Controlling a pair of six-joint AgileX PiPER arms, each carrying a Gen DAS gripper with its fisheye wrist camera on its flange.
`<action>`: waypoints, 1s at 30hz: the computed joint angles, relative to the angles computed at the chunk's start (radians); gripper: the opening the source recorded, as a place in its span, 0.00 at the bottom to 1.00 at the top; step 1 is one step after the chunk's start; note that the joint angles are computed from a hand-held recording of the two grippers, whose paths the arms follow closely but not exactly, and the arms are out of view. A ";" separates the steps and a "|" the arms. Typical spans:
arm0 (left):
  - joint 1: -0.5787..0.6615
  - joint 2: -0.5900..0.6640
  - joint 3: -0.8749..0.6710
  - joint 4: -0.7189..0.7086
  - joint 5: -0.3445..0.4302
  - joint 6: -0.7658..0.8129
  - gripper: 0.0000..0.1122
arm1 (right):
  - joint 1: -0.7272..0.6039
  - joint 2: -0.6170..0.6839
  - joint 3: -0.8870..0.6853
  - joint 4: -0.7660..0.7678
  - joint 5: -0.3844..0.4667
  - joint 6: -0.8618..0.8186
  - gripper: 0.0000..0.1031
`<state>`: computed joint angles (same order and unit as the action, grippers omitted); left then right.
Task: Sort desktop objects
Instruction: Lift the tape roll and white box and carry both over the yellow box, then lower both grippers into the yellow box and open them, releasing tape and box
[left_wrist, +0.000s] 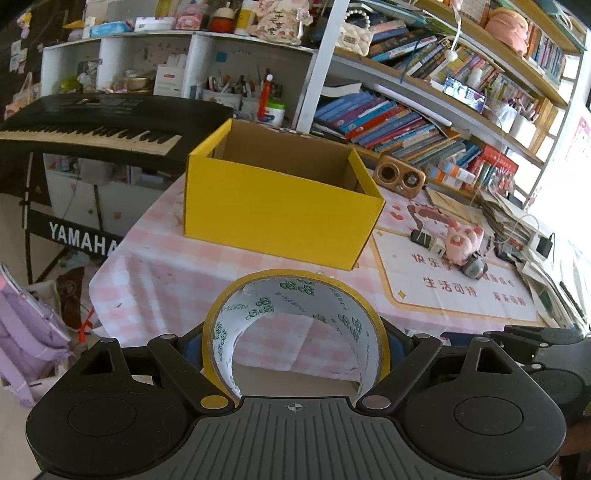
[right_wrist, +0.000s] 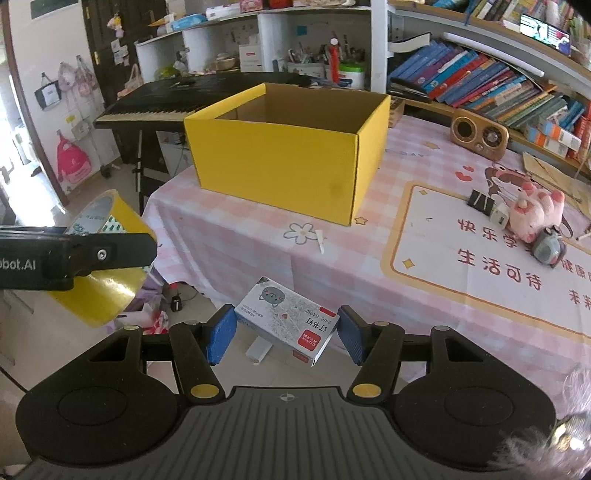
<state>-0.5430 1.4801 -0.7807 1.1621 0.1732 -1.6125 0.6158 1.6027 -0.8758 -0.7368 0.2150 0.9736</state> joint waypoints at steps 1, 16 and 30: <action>0.002 0.003 -0.002 -0.003 -0.002 0.002 0.79 | -0.003 0.002 -0.002 0.024 -0.002 -0.029 0.56; 0.042 0.079 -0.116 -0.138 0.010 0.174 0.79 | -0.092 0.059 -0.090 0.449 -0.040 -0.498 0.56; 0.131 0.262 -0.455 -0.212 0.021 0.365 0.79 | -0.242 0.226 -0.493 0.993 0.024 -1.154 0.56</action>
